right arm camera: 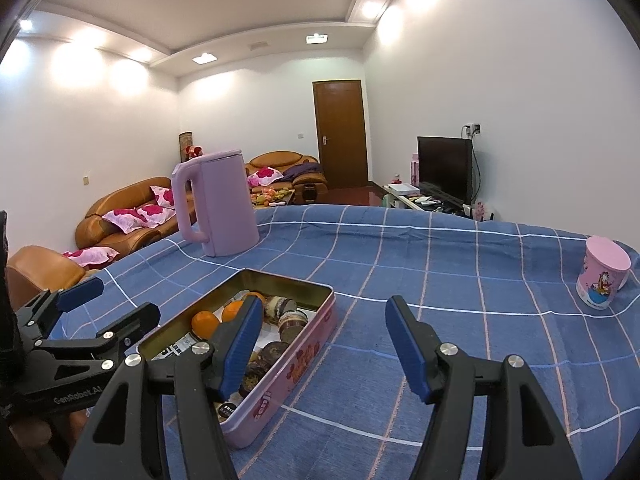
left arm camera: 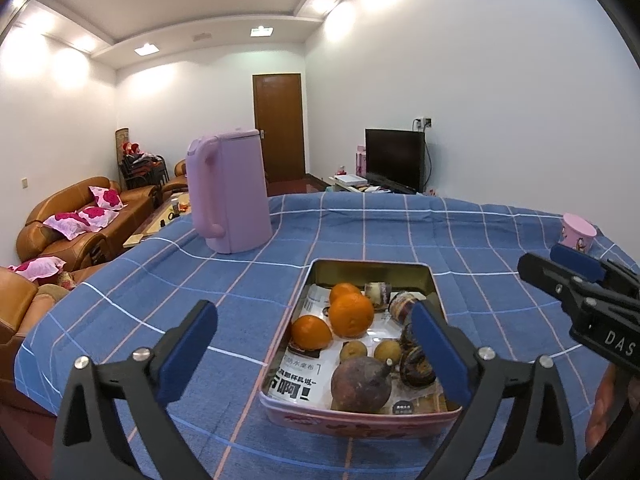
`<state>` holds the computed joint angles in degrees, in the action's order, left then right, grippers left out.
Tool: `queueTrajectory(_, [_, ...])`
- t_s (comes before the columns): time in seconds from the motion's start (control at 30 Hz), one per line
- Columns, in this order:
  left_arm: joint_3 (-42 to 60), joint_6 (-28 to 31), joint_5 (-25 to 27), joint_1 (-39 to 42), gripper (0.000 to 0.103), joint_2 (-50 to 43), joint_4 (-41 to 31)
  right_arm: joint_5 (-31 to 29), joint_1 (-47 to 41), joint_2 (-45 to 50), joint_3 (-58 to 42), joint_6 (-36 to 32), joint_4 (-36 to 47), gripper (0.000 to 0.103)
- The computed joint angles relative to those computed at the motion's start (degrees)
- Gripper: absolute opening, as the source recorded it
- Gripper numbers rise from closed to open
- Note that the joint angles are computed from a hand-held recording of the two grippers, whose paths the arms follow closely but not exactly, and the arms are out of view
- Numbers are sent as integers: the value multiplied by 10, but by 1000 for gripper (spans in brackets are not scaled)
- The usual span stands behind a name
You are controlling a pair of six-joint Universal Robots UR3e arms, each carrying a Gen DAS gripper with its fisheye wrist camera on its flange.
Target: Organize fruits
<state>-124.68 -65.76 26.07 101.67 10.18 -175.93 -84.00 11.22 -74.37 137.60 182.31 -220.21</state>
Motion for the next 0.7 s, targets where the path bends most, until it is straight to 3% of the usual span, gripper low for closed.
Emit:
queueTrajectory(0.07, [-10, -15, -4, -14, 103, -5, 27, 1, -3, -4, 6, 1, -4, 65])
queueTrajectory(0.17, [-38, -90, -23, -50, 103, 10, 107, 2, -7, -12, 15, 1, -11, 65])
queueTrajectory(0.43, [-64, -169, -38, -81, 103, 22, 188, 0, -10, -26, 29, -2, -19, 65])
queueTrajectory(0.63, [-50, -143, -32, -63, 103, 16, 153, -6, -4, -28, 29, -8, -16, 66])
queueTrajectory(0.7, [-34, -108, -26, -47, 103, 7, 115, -9, -1, -26, 28, -8, -16, 66])
